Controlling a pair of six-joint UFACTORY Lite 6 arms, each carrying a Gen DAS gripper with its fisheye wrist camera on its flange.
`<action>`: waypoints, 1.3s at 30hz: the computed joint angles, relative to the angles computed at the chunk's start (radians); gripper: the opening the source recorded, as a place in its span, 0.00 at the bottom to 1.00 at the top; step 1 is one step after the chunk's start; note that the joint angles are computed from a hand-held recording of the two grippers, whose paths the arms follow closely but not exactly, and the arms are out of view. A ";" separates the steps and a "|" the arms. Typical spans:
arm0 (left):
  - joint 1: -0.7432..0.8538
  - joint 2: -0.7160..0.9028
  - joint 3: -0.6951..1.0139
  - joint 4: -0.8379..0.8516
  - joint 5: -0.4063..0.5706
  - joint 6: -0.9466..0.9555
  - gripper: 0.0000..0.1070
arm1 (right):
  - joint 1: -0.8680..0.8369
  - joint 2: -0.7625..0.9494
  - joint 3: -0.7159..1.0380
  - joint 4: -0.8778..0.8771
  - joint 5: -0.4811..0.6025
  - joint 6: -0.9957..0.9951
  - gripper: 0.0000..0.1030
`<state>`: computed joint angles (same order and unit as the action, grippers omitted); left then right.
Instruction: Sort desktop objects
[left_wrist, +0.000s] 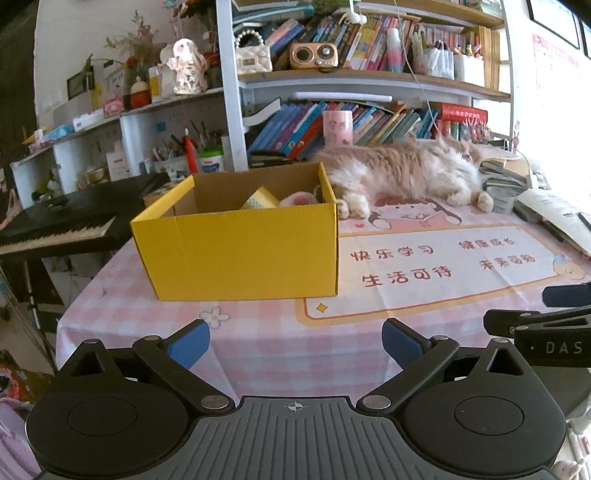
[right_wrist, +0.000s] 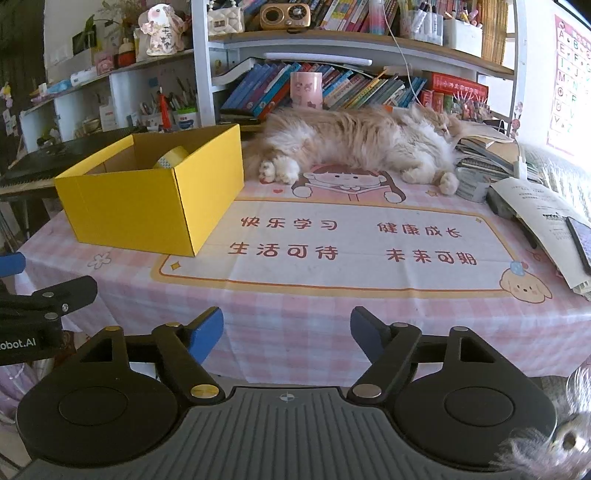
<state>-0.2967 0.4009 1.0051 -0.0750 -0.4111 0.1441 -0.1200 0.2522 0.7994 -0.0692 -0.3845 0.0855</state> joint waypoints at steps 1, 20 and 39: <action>0.000 0.001 0.001 0.000 0.002 -0.001 0.96 | -0.001 0.001 0.001 0.001 0.000 -0.001 0.77; -0.004 0.024 0.042 0.076 0.084 -0.052 0.96 | 0.004 0.016 0.019 0.059 0.039 -0.052 0.86; 0.013 0.028 0.048 0.139 0.091 -0.123 0.96 | 0.023 0.016 0.026 0.087 0.048 -0.092 0.86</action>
<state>-0.2833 0.4289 1.0535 0.0639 -0.3201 0.0210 -0.0967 0.2684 0.8256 0.0180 -0.3362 -0.0065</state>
